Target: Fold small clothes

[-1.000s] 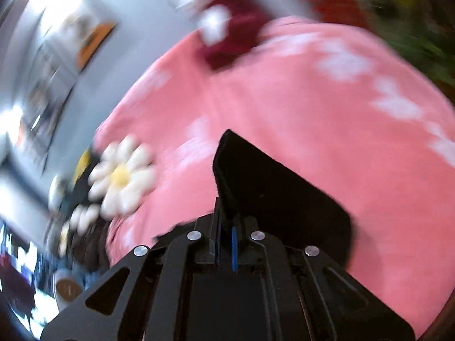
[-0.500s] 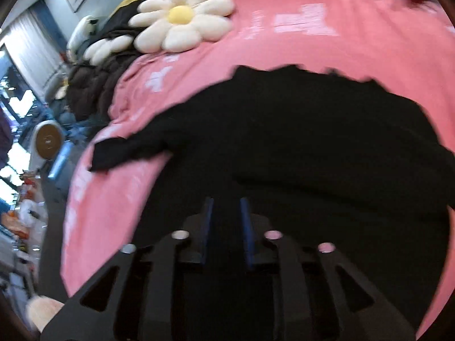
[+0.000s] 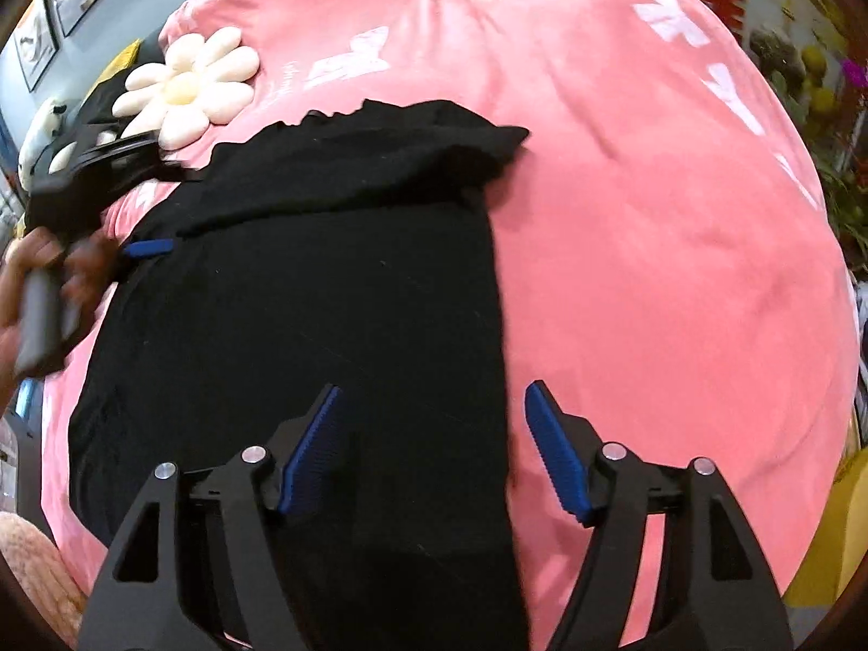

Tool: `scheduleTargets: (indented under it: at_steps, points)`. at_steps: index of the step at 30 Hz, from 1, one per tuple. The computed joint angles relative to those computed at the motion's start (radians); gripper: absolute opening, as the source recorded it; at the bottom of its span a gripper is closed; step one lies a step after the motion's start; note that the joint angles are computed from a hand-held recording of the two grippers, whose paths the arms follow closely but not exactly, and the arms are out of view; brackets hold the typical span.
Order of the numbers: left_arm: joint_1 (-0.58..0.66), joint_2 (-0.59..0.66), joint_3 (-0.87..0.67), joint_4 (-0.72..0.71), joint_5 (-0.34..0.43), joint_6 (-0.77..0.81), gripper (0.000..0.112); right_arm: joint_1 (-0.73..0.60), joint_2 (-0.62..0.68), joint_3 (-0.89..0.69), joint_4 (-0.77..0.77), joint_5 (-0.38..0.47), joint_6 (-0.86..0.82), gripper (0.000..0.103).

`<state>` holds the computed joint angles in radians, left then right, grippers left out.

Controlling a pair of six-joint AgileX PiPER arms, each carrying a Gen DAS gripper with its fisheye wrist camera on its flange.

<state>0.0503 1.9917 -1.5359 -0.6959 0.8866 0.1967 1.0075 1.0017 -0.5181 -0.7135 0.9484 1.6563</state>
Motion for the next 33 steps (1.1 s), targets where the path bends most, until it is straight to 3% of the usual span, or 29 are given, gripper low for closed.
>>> scheduleTargets:
  at_steps: [1,2,3,6,10,12,14,16,17,18,21,23,24,25,30,33]
  points:
    - [-0.01,-0.002,0.0,-0.013,-0.033,0.014,0.067,-0.007,-0.023,0.021,0.004,-0.004,0.001,0.071]
    - [-0.021,0.019,-0.04,-0.058,-0.027,0.069,0.011,-0.03,-0.012,0.026,0.002,-0.032,-0.002,0.071]
    - [-0.025,0.065,-0.103,-0.09,0.017,0.116,0.0,-0.043,-0.008,0.029,0.0,-0.043,-0.006,0.071]
    - [-0.032,0.059,-0.174,-0.067,-0.04,0.114,0.0,-0.105,-0.005,0.028,-0.028,-0.075,-0.043,0.071]
    - [0.014,0.09,-0.273,0.005,-0.061,0.042,0.0,-0.315,0.067,-0.009,-0.034,-0.239,-0.194,0.071]
    - [0.031,0.138,-0.307,0.064,-0.006,0.018,0.0,-0.428,0.135,-0.058,-0.016,-0.312,-0.288,0.071]
    - [0.044,0.14,-0.262,0.01,0.06,0.077,0.0,-0.494,0.17,-0.099,0.007,-0.355,-0.329,0.071]
    - [0.038,0.095,-0.144,-0.036,0.049,0.173,0.02,-0.512,0.177,-0.119,-0.007,-0.391,-0.307,0.071]
    - [0.026,0.07,-0.084,-0.03,0.026,0.19,0.042,-0.504,0.181,-0.125,-0.015,-0.39,-0.297,0.071]
    - [0.011,0.053,-0.032,-0.025,-0.003,0.192,0.048,-0.482,0.19,-0.132,-0.035,-0.38,-0.273,0.072]
    - [-0.039,0.024,0.044,-0.037,-0.097,0.208,0.048,-0.429,0.211,-0.135,-0.047,-0.355,-0.251,0.072]
    - [-0.037,0.016,0.059,-0.081,-0.089,0.247,0.045,-0.38,0.23,-0.139,-0.073,-0.316,-0.227,0.072]
    - [-0.029,0.011,0.063,-0.097,-0.06,0.264,0.017,-0.365,0.235,-0.14,-0.081,-0.302,-0.22,0.072]
    - [-0.034,0.035,0.027,-0.108,-0.013,0.277,0.001,-0.362,0.239,-0.14,-0.082,-0.299,-0.222,0.072]
    - [-0.058,0.003,-0.054,-0.062,-0.024,0.316,0.0,-0.435,0.254,-0.158,-0.067,-0.324,-0.271,0.072]
    - [-0.022,0.027,-0.189,-0.045,-0.014,0.249,0.0,-0.511,0.286,-0.19,-0.057,-0.351,-0.339,0.072]
